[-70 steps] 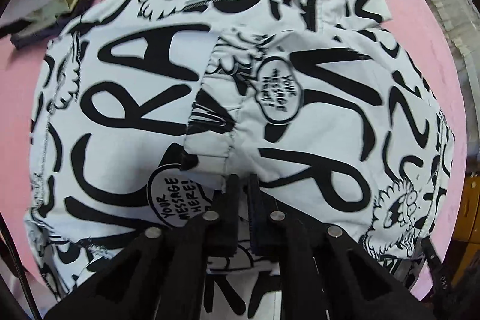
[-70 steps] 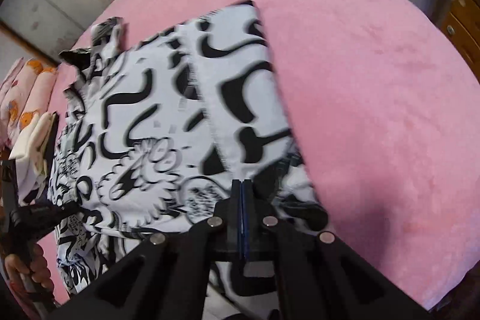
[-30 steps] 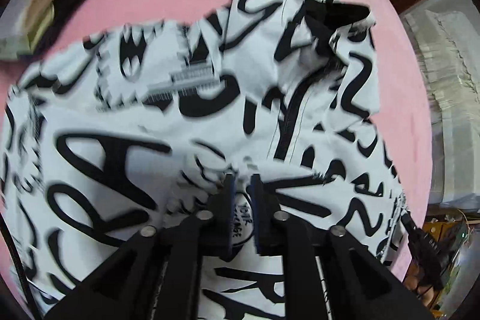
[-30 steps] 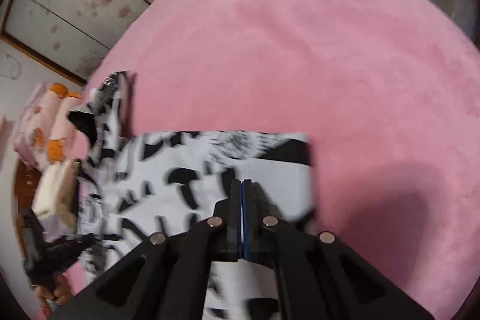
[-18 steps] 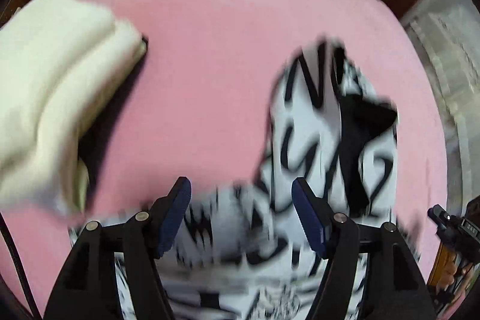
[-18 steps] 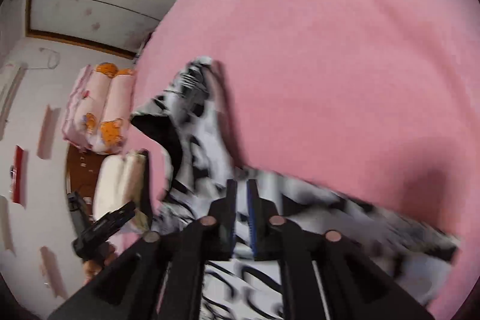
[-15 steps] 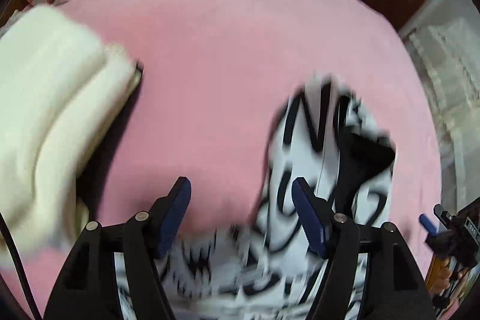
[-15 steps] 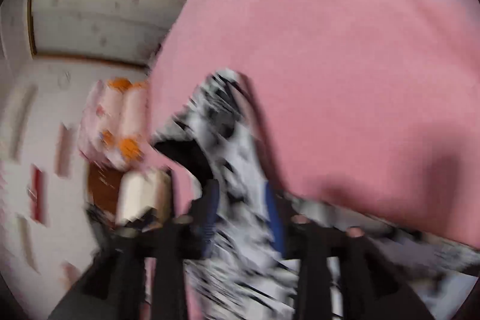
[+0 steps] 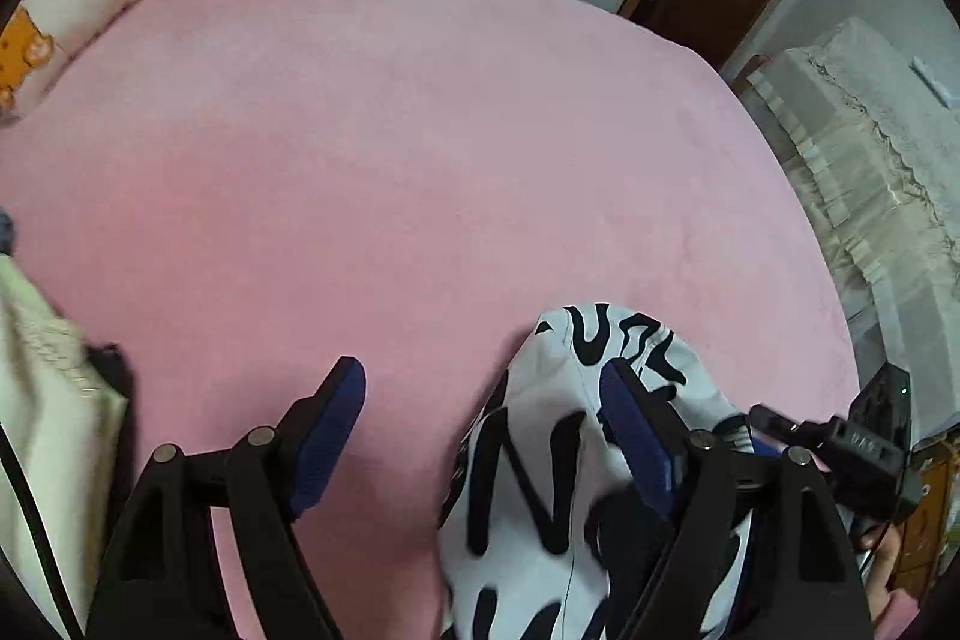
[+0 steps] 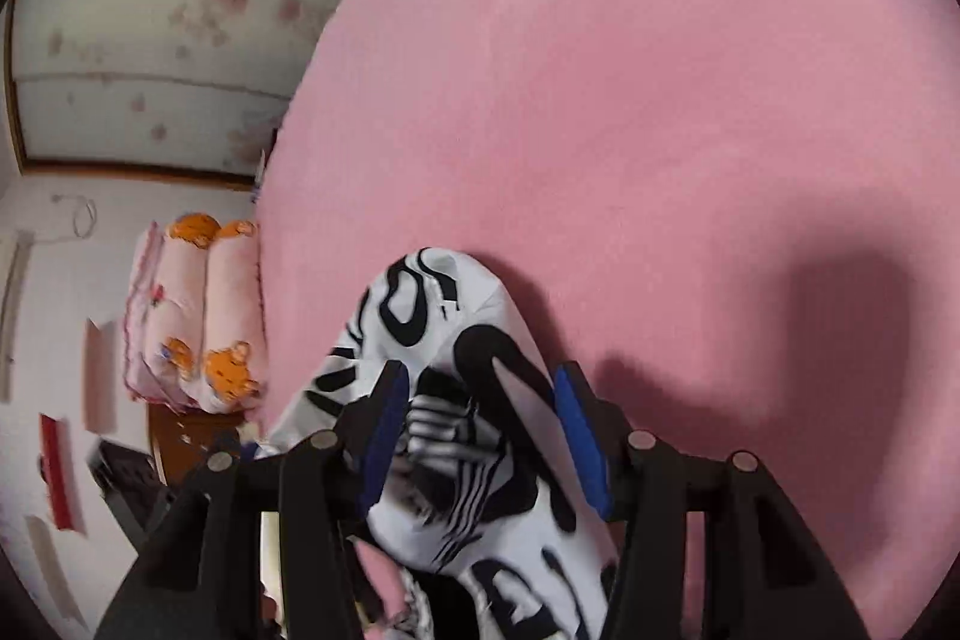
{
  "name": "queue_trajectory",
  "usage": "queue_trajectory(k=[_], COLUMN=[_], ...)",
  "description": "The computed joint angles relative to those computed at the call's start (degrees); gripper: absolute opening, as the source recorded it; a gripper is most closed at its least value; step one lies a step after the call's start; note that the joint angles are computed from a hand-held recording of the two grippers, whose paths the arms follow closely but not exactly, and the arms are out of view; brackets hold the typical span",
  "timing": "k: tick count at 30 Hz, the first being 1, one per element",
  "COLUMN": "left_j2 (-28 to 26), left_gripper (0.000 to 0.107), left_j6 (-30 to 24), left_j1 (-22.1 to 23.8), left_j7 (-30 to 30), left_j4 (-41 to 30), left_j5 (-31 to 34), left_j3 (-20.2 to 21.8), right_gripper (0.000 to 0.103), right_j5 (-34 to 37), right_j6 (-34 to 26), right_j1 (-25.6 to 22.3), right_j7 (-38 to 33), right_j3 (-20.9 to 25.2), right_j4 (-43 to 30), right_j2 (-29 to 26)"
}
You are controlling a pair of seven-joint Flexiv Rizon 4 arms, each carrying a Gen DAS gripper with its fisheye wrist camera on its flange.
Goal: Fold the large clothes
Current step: 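Lift the hem with both grippers and fold it toward the collar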
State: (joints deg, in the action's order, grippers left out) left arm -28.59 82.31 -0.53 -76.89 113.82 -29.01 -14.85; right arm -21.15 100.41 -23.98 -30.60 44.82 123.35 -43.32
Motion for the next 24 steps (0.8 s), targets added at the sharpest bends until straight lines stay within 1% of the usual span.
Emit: queue_trajectory(k=[1,2,5,9,10,11,12,13,14,16,17,18,19,21,22,24], left_j2=[-1.3,-2.6,-5.4,-8.7,-9.7,-10.1,-10.8,-11.5,-12.1,-12.3,-12.2,-12.0,-11.5,-10.3,-9.4,-7.2], left_gripper=[0.079,0.079,0.079,0.079,0.074,0.060,0.051,0.035,0.023,0.015,0.012,0.009,0.007,0.005,0.004,0.004], left_j6=[-0.6,-2.8,-6.4,-8.9,-11.6,-12.6,-14.4,-16.3,-17.6,-16.6,-15.8,-15.4,-14.5,-13.9,-13.5,-11.0], left_j1=[-0.2,-0.8,-0.4,-3.0,-3.8,-3.7,-3.8,-4.6,-5.9,-6.0,-6.9,-7.3,-6.8,-6.0,-4.9,-2.7], left_j7=[-0.1,-0.5,1.2,-0.8,-1.5,-1.4,-1.2,-1.5,-2.1,-0.9,-1.0,-1.3,-0.7,0.0,1.0,3.7], left_j4=[-0.9,-2.5,-4.9,-7.6,-9.2,-9.4,-10.3,-11.4,-12.3,-12.1,-12.0,-11.8,-10.8,-9.4,-8.2,-4.9], left_j5=[0.1,0.8,1.1,3.1,4.0,4.3,4.9,6.0,7.6,8.5,9.6,10.0,9.7,8.9,8.0,5.4], left_j3=[0.0,1.1,0.7,3.7,4.8,4.8,4.9,5.8,7.1,6.6,7.3,7.5,6.6,5.4,4.1,1.1], right_gripper=[0.051,0.051,0.051,0.051,0.051,0.051,0.051,0.051,0.050,0.035,0.018,0.010,0.009,0.006,0.006,0.005], right_j5=[-0.4,-0.8,-0.9,-0.9,-0.7,-0.7,-0.5,-0.1,0.4,1.6,2.3,3.3,4.4,7.3,7.6,7.2], right_j6=[-0.9,-1.5,-5.1,-9.8,-10.5,-11.0,-10.8,-10.4,-9.4,-8.6,-8.0,-7.2,-6.3,-1.7,-0.4,4.1], right_j1=[0.7,1.1,3.6,5.5,5.5,6.0,6.8,7.5,8.7,10.0,11.2,11.9,13.0,14.5,14.4,12.4], right_j7=[-0.1,-0.9,-3.5,-8.1,-9.1,-10.4,-11.4,-12.2,-12.8,-13.8,-14.1,-14.3,-14.3,-14.2,-14.0,-13.6], right_j3=[-0.4,-0.6,-2.2,-2.9,-2.9,-3.1,-3.7,-4.3,-5.5,-6.5,-7.2,-7.7,-8.5,-9.6,-9.3,-7.0], right_j4=[-0.8,-1.5,-4.2,-7.5,-7.8,-8.4,-8.6,-8.6,-8.4,-8.6,-8.7,-8.3,-8.3,-6.6,-6.3,-4.6], right_j2=[-0.3,-0.9,-1.6,-3.4,-3.7,-4.0,-3.9,-3.7,-3.2,-2.7,-2.5,-2.1,-1.8,-0.7,-0.6,-0.4])
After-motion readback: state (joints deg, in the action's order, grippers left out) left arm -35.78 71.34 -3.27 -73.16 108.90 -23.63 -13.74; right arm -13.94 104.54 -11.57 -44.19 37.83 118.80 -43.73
